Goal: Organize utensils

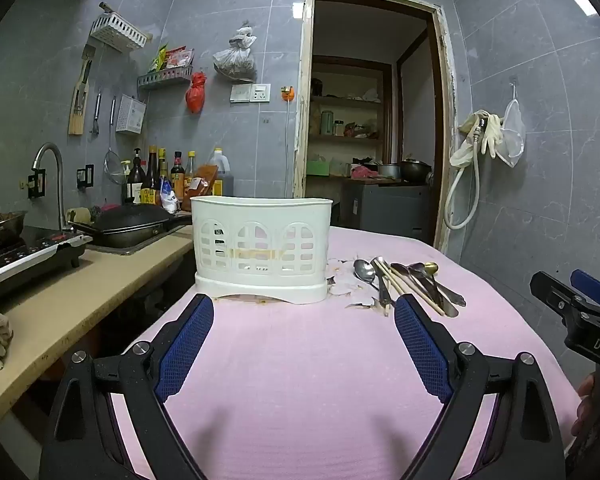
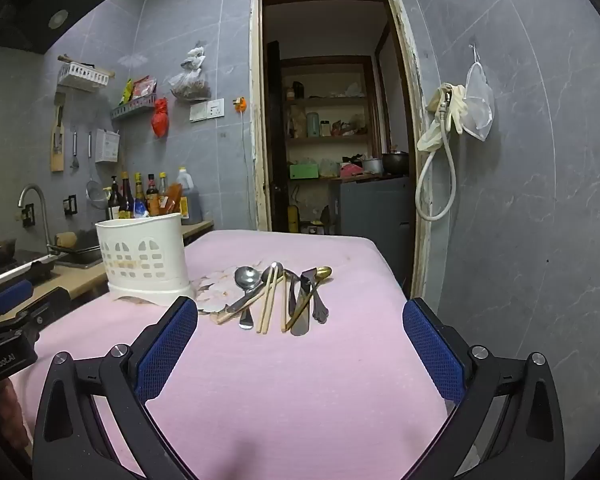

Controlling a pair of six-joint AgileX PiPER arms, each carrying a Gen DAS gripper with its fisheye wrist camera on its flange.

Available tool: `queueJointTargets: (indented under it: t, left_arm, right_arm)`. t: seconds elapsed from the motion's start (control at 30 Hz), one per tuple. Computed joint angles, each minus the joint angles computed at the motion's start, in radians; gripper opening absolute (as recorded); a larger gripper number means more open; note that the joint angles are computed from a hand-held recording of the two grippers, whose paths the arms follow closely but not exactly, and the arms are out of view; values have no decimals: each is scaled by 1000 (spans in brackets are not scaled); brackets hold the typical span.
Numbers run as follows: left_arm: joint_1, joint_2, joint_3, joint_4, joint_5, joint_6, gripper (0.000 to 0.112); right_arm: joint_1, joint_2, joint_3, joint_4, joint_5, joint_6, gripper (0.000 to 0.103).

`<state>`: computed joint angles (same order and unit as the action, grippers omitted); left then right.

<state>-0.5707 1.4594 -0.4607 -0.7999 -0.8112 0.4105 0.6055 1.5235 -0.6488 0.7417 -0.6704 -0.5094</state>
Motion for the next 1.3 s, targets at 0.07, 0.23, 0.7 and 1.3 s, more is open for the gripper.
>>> queueJointTargets:
  t: [0.07,0.23,0.7,1.3]
  left_arm:
    - [-1,1,1,1,-5,-1,89]
    - [-1,0,-1,0,3,3,89]
    - [17,4,-3,29,20,-15,89]
    - [28,19,-8,50,29,-41,89]
  right_arm:
    - [-1,0,-1,1,4,4,103]
    - [-2,1,-1,-1,3,6,103]
    - [-3,3,-2,-4,6,10,103]
    - [-6,13,-8,-10,11,19,103]
